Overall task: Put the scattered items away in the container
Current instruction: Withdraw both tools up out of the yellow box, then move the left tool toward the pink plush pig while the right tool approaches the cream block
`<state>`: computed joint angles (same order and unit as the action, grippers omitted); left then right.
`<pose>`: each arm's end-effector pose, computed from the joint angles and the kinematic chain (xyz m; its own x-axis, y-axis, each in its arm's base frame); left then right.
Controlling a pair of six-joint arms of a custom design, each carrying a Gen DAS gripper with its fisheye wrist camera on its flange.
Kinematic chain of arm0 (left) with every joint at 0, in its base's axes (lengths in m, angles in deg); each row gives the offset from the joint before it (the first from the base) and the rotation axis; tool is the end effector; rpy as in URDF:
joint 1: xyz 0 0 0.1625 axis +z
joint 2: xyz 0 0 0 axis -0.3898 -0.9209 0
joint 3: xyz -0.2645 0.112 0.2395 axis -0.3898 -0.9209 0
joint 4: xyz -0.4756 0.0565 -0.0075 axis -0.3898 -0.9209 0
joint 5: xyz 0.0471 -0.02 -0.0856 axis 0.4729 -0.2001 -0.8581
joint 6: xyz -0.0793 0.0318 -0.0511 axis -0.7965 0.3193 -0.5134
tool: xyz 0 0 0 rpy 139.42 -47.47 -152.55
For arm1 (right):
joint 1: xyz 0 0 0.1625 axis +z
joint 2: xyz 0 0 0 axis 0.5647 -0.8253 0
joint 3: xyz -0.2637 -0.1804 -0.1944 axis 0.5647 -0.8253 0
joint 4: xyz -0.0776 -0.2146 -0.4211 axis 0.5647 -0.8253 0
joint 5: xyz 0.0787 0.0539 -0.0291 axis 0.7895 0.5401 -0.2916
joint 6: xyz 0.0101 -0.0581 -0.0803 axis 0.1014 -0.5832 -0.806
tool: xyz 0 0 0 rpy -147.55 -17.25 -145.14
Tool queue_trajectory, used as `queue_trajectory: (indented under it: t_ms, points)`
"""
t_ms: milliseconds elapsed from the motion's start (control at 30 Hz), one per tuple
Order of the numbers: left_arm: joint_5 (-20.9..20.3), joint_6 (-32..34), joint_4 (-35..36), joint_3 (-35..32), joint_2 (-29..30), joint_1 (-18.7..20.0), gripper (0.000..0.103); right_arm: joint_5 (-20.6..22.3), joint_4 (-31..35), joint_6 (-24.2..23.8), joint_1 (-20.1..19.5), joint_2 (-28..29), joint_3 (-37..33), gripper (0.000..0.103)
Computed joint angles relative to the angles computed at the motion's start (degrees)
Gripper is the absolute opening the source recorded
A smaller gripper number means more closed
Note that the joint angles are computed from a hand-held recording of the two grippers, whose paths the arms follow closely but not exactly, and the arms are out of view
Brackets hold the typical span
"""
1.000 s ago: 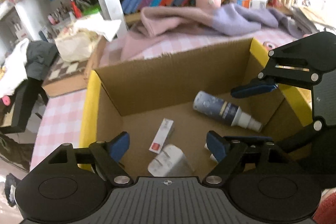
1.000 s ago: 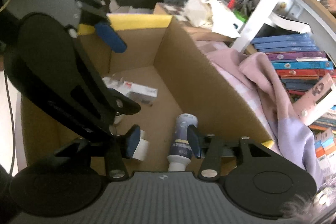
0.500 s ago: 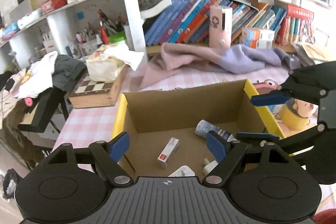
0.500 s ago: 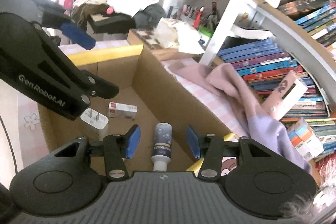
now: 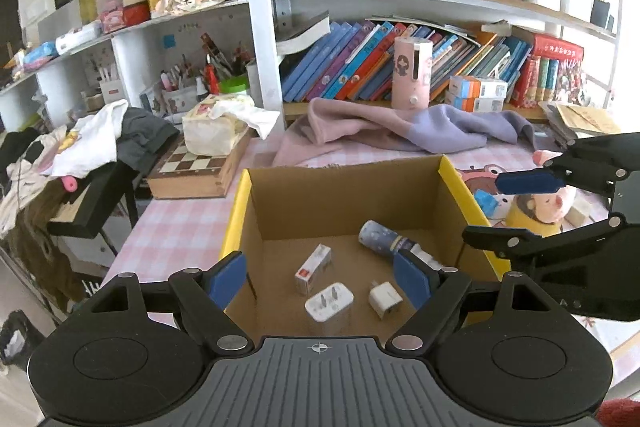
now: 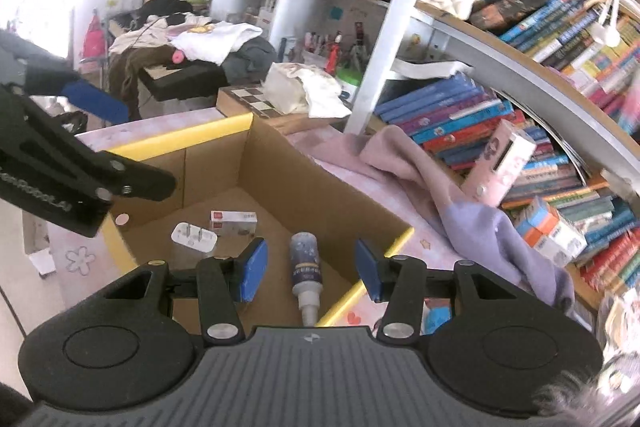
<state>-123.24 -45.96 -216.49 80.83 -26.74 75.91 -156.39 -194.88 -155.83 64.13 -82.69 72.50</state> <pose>-0.1435 -0.5484 0.1529 -0.6609 0.0342 -0.7497 0.6107 0.6050 -0.5109 0.2097 -0.6059 0.0667 -0.2968 -0.6902 0.6600 -0.9533 0.2549 -0.1621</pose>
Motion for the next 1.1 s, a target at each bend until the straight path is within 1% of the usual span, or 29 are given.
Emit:
queue_trajectory:
  t_ms: [100, 200, 333, 433, 567, 767, 933, 1033, 1100]
  points:
    - [1.1, -0.8, -1.1, 2.4, -1.2, -1.0, 0.083, -0.4, -2.6, 2.0, -0.1, -1.2, 2.3, 0.046]
    - [2.2, -0.8, -4.0, 5.1, -2.3, -2.5, 0.083, -1.3, -5.7, 4.7, -0.1, -2.5, 5.0, 0.046]
    - [2.7, -3.5, -4.6, 9.0, -4.8, -4.3, 0.084, -2.7, -8.3, 9.2, -0.4, -5.2, 9.1, 0.046]
    - [3.4, -7.1, -2.9, 11.9, -7.1, -5.5, 0.084, -3.6, -10.3, 11.7, -0.8, -7.4, 12.4, 0.047]
    - [3.9, -12.1, -0.1, 15.9, -10.3, -7.1, 0.084, -4.2, -13.3, 12.8, -1.3, -10.0, 17.1, 0.047]
    - [4.2, -19.8, 7.2, 20.6, -15.0, -9.2, 0.084, -5.7, -14.0, 13.8, -2.1, -13.6, 23.2, 0.048]
    - [4.0, -23.1, 11.9, 23.2, -17.7, -10.6, 0.085, -6.8, -13.4, 14.8, -2.5, -15.2, 27.0, 0.050]
    - [3.4, -24.2, 13.2, 24.1, -18.4, -11.3, 0.090, -7.3, -13.9, 15.4, -2.5, -15.7, 28.9, 0.051]
    - [2.6, -24.2, 13.4, 24.6, -18.6, -11.6, 0.090, -7.8, -14.9, 15.2, -2.4, -15.8, 29.9, 0.052]
